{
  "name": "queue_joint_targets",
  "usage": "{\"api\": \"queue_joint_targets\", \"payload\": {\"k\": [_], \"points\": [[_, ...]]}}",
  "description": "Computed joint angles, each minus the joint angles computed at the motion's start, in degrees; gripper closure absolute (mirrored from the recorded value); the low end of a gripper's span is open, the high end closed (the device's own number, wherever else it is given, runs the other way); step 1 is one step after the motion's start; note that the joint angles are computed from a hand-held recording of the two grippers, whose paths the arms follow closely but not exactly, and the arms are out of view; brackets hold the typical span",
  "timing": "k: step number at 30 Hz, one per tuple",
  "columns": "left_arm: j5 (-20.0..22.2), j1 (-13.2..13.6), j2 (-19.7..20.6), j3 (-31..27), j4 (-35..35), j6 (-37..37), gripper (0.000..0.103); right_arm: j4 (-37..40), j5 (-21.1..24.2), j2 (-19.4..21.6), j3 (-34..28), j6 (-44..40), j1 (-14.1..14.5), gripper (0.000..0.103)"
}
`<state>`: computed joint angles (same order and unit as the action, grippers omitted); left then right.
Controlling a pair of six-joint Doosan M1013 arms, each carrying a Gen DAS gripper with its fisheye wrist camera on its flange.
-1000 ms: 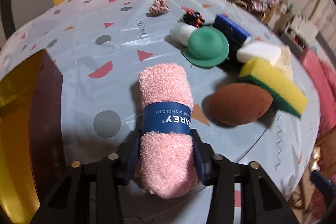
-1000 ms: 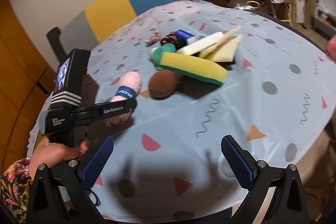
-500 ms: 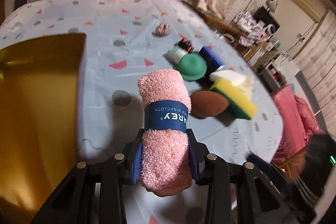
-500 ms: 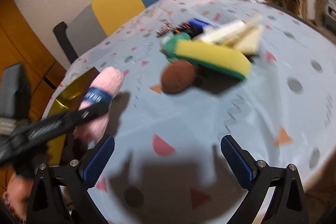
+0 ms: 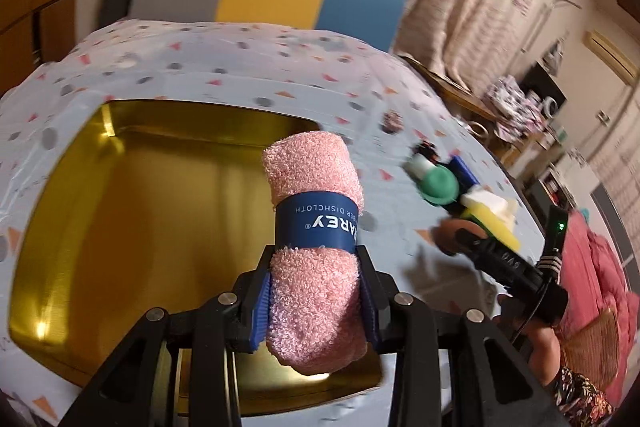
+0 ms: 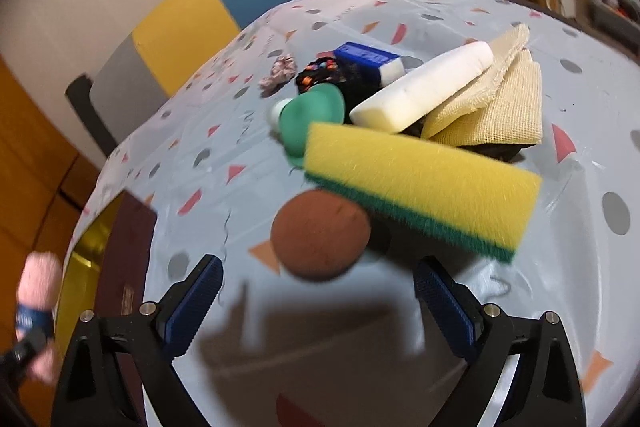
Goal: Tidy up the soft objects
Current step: 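Carry the pink towel toward the tray with left while right grasps the brown sponge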
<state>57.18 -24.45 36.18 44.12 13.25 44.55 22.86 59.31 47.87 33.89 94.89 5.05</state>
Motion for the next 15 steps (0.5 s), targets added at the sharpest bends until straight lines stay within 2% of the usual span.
{"api": "queue_joint_targets", "payload": {"k": [2, 8, 12, 13, 15], "points": [[0.0, 0.4, -0.9, 1.7, 0.8, -0.9, 0.067, -0.2, 0.0, 0.9, -1.6, 1.0, 0.1, 0.006], [1.8, 1.9, -1.7, 3.6, 2.4, -2.2, 0.066, -1.4, 1.2, 2.7, -4.8, 0.3, 0.8, 0.035], [3.6, 3.0, -1.4, 3.3, 3.0, -2.6, 0.066, -2.8, 1.4, 2.8, -5.0, -0.1, 1.2, 0.049], [4.0, 3.4, -1.3, 3.3, 3.2, -3.0, 0.066, -2.5, 1.2, 2.5, -4.6, -0.5, 1.1, 0.05], [4.7, 4.1, -1.0, 3.1, 3.0, -3.7, 0.066, -0.9, 0.3, 1.7, -3.2, -1.9, 1.0, 0.059]]}}
